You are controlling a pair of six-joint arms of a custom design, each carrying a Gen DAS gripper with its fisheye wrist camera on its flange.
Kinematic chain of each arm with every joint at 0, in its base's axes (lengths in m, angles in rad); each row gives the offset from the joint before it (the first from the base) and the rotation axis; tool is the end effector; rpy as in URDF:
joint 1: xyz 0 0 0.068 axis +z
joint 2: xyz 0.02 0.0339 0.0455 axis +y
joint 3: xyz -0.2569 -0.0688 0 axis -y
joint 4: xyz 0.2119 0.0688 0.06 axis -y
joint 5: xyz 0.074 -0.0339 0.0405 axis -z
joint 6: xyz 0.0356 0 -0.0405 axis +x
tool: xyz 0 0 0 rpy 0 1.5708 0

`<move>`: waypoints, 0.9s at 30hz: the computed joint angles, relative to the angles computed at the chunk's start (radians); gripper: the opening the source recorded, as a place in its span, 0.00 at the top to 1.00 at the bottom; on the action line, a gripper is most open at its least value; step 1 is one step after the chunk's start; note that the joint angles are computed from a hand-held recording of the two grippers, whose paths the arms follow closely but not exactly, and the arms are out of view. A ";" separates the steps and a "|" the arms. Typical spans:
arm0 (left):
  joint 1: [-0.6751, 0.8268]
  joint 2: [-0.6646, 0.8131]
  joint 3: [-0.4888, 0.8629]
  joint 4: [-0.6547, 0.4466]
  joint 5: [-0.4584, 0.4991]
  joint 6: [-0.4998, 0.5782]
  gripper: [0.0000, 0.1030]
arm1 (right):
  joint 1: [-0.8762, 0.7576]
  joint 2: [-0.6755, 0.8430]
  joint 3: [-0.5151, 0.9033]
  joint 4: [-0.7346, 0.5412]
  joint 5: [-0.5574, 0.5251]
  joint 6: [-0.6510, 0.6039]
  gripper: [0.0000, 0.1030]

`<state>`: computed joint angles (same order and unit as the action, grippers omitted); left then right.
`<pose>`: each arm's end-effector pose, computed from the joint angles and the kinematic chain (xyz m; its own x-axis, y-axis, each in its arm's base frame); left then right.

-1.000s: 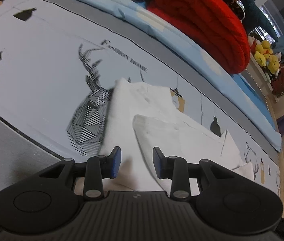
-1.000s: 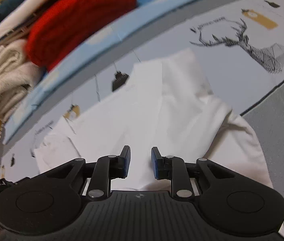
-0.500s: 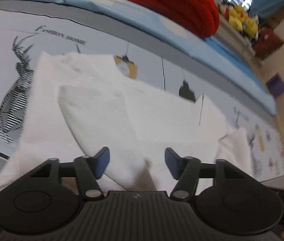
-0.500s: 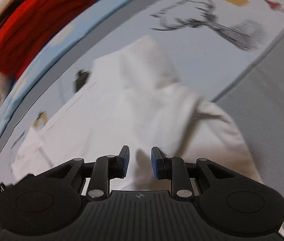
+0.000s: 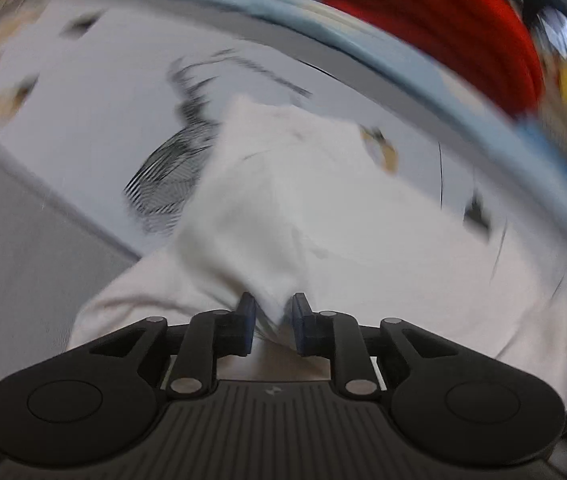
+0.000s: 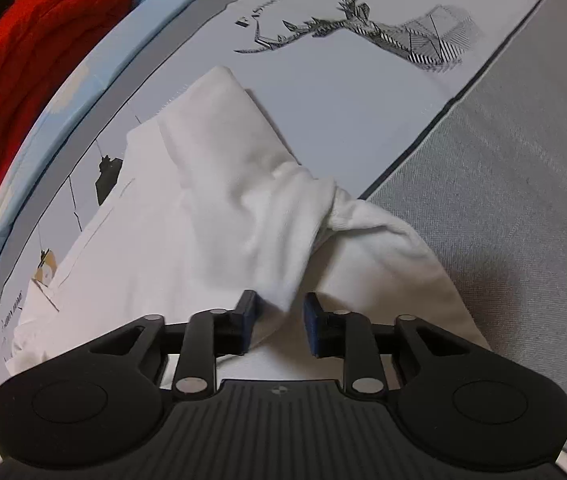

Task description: Fold small clothes

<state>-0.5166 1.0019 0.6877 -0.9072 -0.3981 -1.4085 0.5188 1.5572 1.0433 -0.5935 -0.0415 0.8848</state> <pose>0.1270 -0.0563 0.2211 -0.4675 -0.7807 -0.4148 -0.7513 0.5981 -0.2790 0.2420 0.1399 0.2204 -0.8879 0.3833 -0.2544 0.2771 0.8870 0.3694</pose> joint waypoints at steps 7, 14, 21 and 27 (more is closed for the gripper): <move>0.511 -0.247 -0.153 0.152 0.338 0.295 0.78 | -0.003 0.012 0.009 -0.009 0.004 0.011 0.72; 0.622 -0.198 -0.122 0.147 0.371 0.410 0.87 | 0.004 0.019 0.025 -0.017 0.007 0.021 0.72; 0.435 -0.229 -0.046 0.249 0.260 0.529 0.97 | -0.019 0.002 0.007 -0.005 -0.048 0.028 0.75; 0.236 -0.490 -0.070 0.505 0.041 0.659 0.97 | -0.052 -0.022 -0.038 0.051 -0.100 0.049 0.92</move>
<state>-0.2809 0.5115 0.6180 -0.4024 -0.3573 -0.7497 0.4668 1.5349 1.0052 -0.5427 -0.1410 0.9338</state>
